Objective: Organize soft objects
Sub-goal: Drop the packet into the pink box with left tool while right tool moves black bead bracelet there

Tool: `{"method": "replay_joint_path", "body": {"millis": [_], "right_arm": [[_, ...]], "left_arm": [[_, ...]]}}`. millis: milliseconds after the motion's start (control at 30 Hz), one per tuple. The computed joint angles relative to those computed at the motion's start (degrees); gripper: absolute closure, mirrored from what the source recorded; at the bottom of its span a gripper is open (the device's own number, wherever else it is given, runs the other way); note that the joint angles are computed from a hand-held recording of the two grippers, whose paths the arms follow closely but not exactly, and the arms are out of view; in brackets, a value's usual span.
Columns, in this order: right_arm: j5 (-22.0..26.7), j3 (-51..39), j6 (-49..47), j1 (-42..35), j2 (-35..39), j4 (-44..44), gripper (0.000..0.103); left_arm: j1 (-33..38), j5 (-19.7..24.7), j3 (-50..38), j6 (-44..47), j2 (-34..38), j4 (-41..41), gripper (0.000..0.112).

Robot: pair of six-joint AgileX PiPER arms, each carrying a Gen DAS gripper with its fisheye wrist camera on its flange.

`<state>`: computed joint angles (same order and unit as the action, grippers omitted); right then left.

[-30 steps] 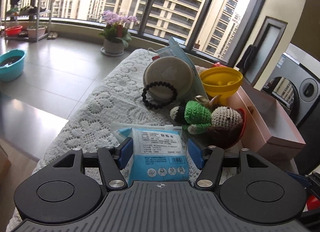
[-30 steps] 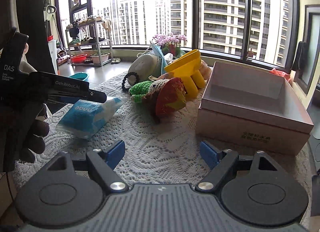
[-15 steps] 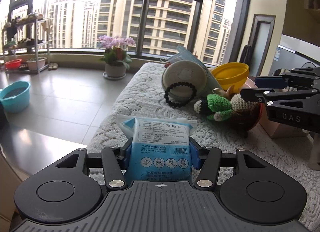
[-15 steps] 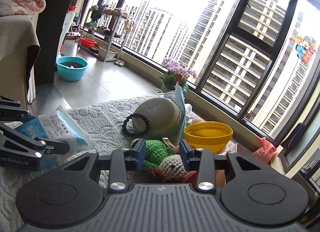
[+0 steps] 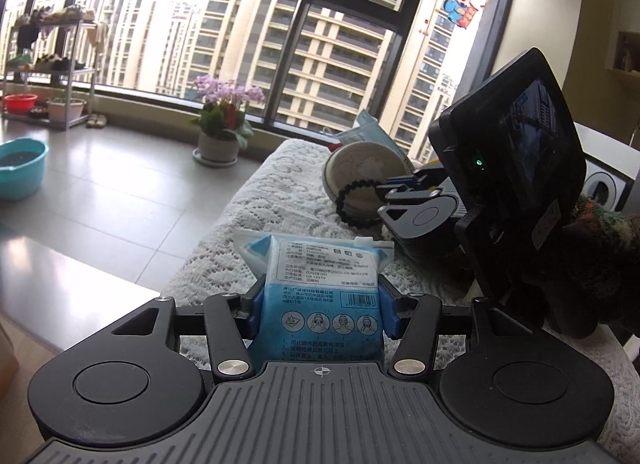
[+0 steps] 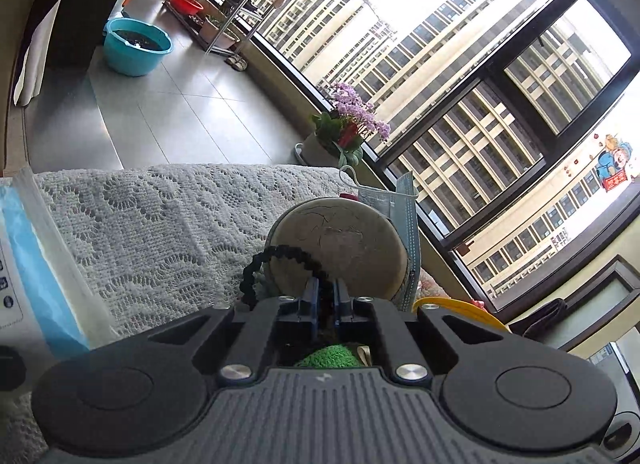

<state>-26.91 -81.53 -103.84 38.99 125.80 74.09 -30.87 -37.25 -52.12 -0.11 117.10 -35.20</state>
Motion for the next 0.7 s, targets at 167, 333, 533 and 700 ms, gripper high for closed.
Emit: {"method": "replay_joint_path", "body": {"millis": [167, 333, 533, 700], "right_arm": [[7.52, 18.72, 13.57, -4.1, -18.61, -4.91, 0.096], [5.94, 42.24, 41.33, -11.34, -37.99, -28.8, 0.097], [5.36, 59.6, 75.6, -30.28, -49.11, -61.87, 0.096], [-3.11, 66.39, 100.97, -46.65, -51.85, -90.52, 0.096]], "left_arm": [[-1.34, -0.67, 0.03, 3.29, -0.38, -3.54, 0.054], [-6.46, 5.52, -1.02, 12.83, -2.98, -8.64, 0.054], [-12.37, 19.54, -10.3, 19.48, -2.87, -7.25, 0.054], [-13.3, 24.8, -31.01, 48.13, 3.36, -29.25, 0.054]]}}
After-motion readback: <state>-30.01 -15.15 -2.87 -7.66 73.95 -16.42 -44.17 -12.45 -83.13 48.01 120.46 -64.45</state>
